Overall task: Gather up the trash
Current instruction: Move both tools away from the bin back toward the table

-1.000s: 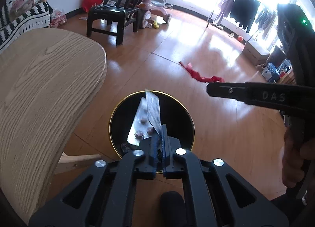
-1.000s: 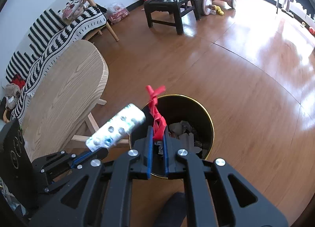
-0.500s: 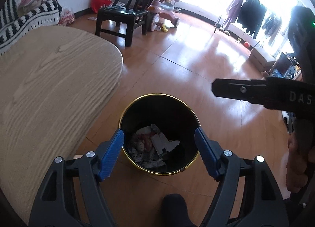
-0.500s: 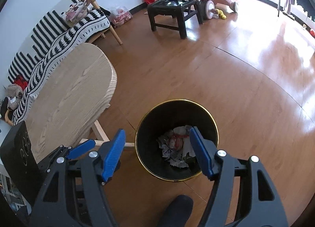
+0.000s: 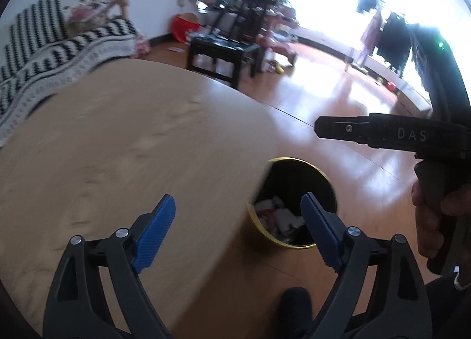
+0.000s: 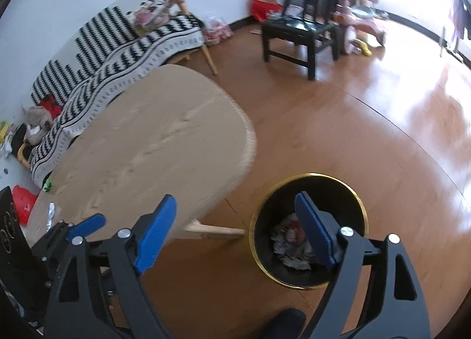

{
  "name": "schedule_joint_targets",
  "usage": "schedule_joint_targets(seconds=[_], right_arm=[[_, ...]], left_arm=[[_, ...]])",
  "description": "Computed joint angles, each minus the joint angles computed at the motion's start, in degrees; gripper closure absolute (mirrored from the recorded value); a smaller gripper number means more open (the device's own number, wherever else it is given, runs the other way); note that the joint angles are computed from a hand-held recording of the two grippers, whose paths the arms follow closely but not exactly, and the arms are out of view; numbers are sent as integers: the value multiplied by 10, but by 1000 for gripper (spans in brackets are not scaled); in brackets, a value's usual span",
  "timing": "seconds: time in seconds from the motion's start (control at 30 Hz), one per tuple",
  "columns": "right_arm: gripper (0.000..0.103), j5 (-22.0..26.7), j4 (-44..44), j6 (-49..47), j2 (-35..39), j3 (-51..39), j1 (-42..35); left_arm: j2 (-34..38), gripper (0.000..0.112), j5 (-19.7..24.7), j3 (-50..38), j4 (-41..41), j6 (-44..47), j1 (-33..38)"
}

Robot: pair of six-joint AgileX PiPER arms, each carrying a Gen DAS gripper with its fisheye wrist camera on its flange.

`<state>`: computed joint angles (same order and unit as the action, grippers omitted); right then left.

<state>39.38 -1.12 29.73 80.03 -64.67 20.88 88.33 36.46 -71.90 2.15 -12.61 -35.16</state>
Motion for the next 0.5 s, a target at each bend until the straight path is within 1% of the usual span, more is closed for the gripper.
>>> schedule_joint_targets(seconds=[0.13,0.2,0.3,0.4,0.5], right_arm=[[22,8,-40,49,61,-79,71],[22,18,-53,68,99,-125,106],[21,43,-64,78,169,-220,154],[20,76,-71,78,245,-330,196],[18,128,-67,65,339,-472,231]], left_arm=[[-67,27,12,45,17,19,65],[-102,27,21,71,9,48,114],[-149,27,31,110,-17,111,208],[-181,27,38,140,-64,202,316],[-194,27,35,165,-111,294,421]])
